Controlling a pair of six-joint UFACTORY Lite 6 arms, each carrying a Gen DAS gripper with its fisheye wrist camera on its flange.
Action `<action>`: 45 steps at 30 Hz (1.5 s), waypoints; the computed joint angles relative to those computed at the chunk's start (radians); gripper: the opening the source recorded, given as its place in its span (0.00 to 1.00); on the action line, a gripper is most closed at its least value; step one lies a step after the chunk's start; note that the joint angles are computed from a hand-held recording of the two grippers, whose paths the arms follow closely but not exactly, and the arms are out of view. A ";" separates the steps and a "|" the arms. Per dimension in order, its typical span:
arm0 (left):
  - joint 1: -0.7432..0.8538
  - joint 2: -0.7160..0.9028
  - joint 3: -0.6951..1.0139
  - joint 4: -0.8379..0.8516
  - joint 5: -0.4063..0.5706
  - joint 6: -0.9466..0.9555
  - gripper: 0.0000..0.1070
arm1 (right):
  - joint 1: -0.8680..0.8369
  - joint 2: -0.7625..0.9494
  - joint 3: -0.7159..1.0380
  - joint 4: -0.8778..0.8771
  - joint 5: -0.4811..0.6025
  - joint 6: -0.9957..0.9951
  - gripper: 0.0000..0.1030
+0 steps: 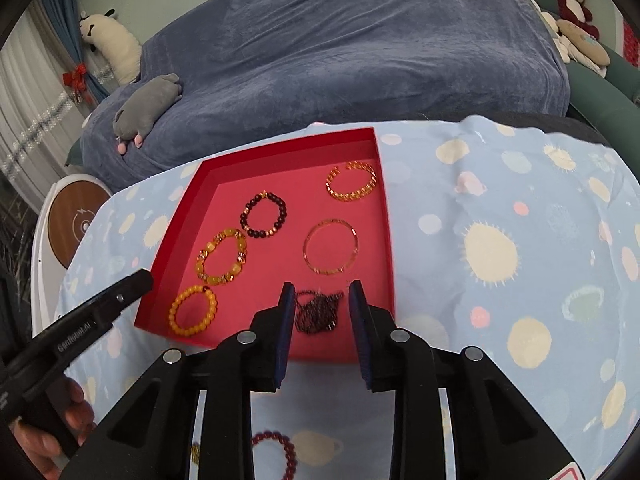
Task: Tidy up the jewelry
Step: 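Carry both bracelets over the red box and open both tools, then grasp the red oval-bead bracelet with right while left moves to the gold watch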
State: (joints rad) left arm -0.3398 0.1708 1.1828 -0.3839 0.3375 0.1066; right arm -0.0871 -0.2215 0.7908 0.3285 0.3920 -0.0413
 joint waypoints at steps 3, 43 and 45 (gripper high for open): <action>0.011 -0.073 -0.075 -0.039 -0.003 0.029 0.32 | -0.017 -0.090 -0.080 0.019 0.026 -0.010 0.27; 0.057 -0.634 -0.753 0.050 0.047 -0.013 0.32 | 0.501 -0.437 -0.444 -0.511 0.120 0.824 0.27; 0.055 -0.616 -0.747 0.038 0.040 0.001 0.32 | 0.497 -0.403 -0.433 -0.514 0.098 0.821 0.27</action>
State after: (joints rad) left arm -0.2852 -0.4449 0.4360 -0.3456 0.3776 0.1078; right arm 0.4101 -0.6242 0.3577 -0.1853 0.4901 0.7797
